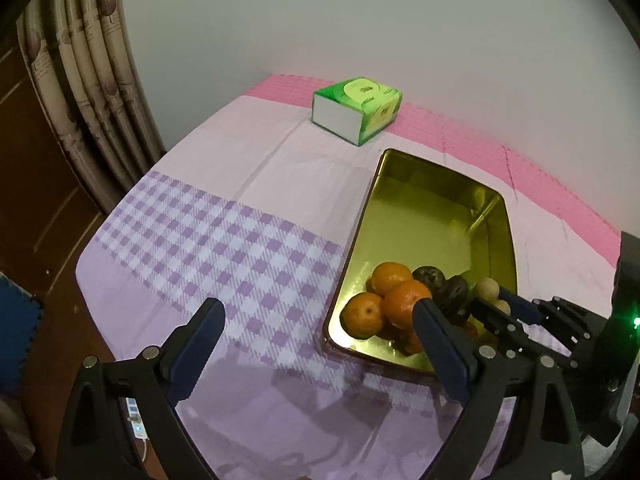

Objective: Organize fruits
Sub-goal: 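Carry the two tan fruits with the right tool over the tray, then lower the tan fruits into the tray and open the right tool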

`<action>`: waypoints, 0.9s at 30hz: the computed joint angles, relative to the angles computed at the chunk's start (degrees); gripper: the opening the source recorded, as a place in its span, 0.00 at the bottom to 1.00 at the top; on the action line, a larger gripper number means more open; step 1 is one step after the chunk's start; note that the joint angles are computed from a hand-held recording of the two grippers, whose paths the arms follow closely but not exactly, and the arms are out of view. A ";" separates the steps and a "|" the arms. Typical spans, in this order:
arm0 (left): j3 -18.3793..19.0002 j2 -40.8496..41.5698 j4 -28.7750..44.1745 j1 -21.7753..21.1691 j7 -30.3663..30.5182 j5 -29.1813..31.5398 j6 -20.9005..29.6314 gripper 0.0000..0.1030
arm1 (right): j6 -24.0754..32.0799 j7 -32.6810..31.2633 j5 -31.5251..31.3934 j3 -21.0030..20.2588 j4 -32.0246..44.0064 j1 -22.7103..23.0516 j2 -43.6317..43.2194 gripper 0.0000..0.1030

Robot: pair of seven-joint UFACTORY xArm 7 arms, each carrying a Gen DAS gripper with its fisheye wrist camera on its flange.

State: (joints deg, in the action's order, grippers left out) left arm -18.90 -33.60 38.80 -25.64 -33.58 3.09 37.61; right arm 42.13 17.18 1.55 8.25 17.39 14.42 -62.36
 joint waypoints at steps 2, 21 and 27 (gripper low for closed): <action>-0.09 0.00 -0.14 0.01 -0.04 0.14 -0.17 0.91 | -0.29 0.21 -0.34 0.42 0.27 -0.31 0.84 0.25; -2.18 1.39 0.19 0.27 -1.81 4.68 0.38 0.91 | -0.44 3.36 -0.54 0.39 0.32 -1.35 1.84 0.34; -2.06 1.58 0.02 -0.13 -1.65 4.73 0.17 0.91 | 0.04 3.91 -1.21 1.06 0.44 -1.40 0.62 0.60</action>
